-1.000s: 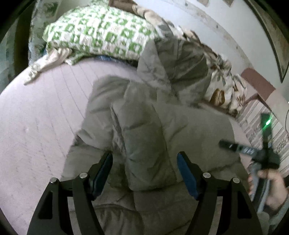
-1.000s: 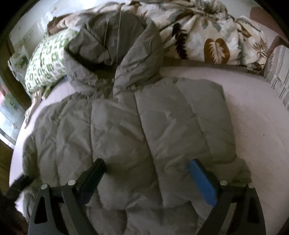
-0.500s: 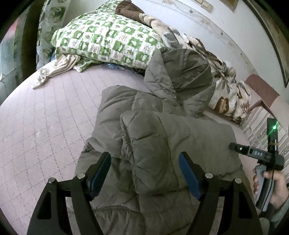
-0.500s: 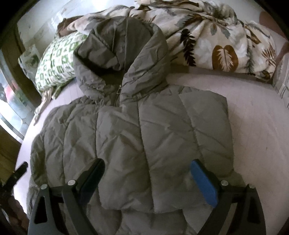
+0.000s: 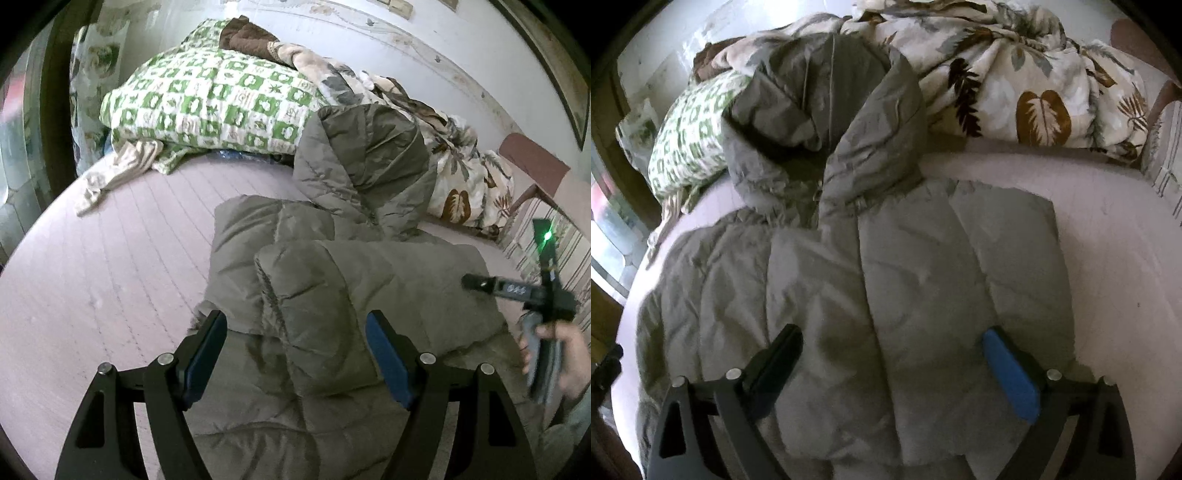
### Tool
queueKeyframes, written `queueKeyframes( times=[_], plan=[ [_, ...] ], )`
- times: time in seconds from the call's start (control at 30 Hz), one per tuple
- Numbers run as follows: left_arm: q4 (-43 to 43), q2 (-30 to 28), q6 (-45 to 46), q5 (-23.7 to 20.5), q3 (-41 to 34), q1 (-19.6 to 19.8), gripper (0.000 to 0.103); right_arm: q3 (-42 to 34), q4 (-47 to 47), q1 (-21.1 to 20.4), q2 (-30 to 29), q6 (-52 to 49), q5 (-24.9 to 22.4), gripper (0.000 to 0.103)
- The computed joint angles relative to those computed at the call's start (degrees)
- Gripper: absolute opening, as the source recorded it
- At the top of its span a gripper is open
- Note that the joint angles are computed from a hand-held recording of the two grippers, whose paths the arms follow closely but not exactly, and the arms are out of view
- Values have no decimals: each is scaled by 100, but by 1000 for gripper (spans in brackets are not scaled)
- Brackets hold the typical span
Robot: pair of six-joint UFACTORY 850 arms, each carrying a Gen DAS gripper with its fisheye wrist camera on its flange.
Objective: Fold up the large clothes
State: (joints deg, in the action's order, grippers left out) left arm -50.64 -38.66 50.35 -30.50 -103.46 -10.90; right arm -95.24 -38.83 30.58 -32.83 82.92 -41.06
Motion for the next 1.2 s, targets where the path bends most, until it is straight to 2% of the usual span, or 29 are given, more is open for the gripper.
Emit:
queueKeyframes(
  times=[0.13, 0.23, 0.37, 0.47, 0.67, 0.83, 0.9, 1.2],
  plan=[
    [60, -45, -209, -138, -144, 5, 78, 158, -45, -46, 284, -506, 287, 100],
    [554, -58, -648, -142, -291, -75, 78, 472, -61, -122, 576, -536, 668, 100],
    [1323, 14, -984, -145, -450, -229, 78, 836, -162, -219, 845, -414, 954, 100],
    [1565, 105, -1066, -117, -471, -315, 78, 1065, -389, -244, 976, -97, 1086, 100],
    [1825, -17, -1495, -434, -826, -457, 79, 1642, -707, -173, 1281, 868, 1544, 100],
    [1916, -144, -1824, -794, -1168, -529, 79, 1861, -667, -59, 1488, 934, 1561, 100],
    [1977, -191, -1951, -965, -1321, -545, 79, 1899, -795, 1, 1583, 955, 1407, 100],
    [1977, 122, -1980, -893, -1100, -538, 79, 2058, -1215, 161, 1998, 1292, 1097, 100]
  ],
)
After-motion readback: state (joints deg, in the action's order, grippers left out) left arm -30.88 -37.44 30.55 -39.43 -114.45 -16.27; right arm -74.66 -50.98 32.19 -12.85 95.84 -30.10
